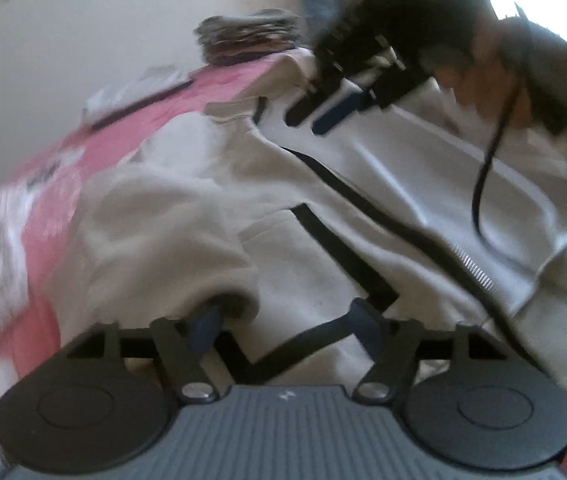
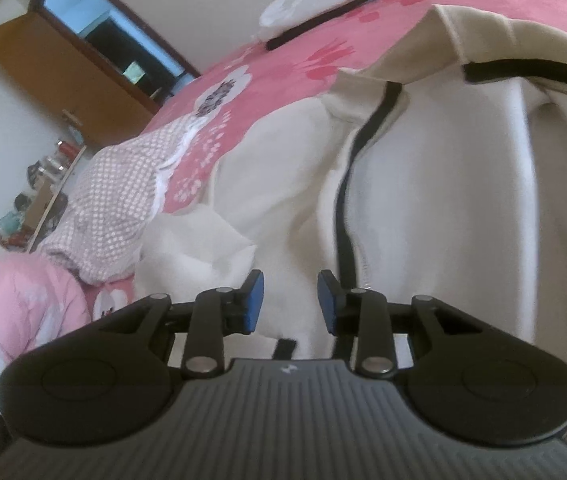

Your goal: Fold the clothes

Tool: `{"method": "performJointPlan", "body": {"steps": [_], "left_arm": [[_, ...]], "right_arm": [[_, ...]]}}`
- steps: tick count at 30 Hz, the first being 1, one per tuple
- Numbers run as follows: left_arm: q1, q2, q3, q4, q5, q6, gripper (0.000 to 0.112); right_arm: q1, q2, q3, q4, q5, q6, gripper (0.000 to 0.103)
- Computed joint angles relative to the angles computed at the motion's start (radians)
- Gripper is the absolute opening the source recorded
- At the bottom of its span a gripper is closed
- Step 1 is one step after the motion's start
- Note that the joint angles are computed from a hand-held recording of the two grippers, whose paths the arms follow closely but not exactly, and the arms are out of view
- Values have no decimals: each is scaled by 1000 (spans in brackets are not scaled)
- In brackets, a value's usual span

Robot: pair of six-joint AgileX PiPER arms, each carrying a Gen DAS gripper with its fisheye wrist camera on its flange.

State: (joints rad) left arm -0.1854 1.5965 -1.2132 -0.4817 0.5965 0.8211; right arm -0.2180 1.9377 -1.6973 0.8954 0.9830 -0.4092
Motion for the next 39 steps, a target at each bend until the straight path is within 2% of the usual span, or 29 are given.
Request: {"method": "performJointPlan", "body": {"steps": [3,6,10,12,15,17,20,23,25,27,28,30,35,37,39], "left_arm": [[98,-20,-34,-91,94,-116,82],[208,11,-74,-173,127,-304,83],[311,116,-163,-137,171,-642,83],[349,173,-198,-173,185,-727,83],[361,194,-185,-235,139,-747,83],[330,192,-182,-198,83,-759,83],[274,202,-196,-125,5,-808,82],[242,194,-183,-78,-69,-828,79],[222,188,-173,-39,-118,-846,69],[202,180,-164,12,-165,-869,47],[191,172,-162,50,-184,-878,42],[168,164,-176,146,-206,-910,16],[112,142,-254,399,-227,-951,12],[100,148,-342,467,-207,-902,11],[101,177,-483,601,-177,-912,11]], "right_arm": [[13,11,-1,49,19,-30,30],[28,40,-11,106,51,-46,30],[50,107,-32,203,117,-4,30],[65,131,-40,231,130,12,30],[119,171,-102,109,125,73,30],[158,191,-122,22,106,94,27],[185,158,-47,31,29,-2,26],[178,168,-54,49,39,9,25],[168,178,-54,74,46,15,24],[162,181,-46,95,47,12,21],[157,181,-39,106,45,3,21],[149,181,-22,130,41,-19,21],[143,185,-1,170,36,-49,19],[141,181,11,184,32,-60,19],[142,177,23,192,23,-72,16]]}}
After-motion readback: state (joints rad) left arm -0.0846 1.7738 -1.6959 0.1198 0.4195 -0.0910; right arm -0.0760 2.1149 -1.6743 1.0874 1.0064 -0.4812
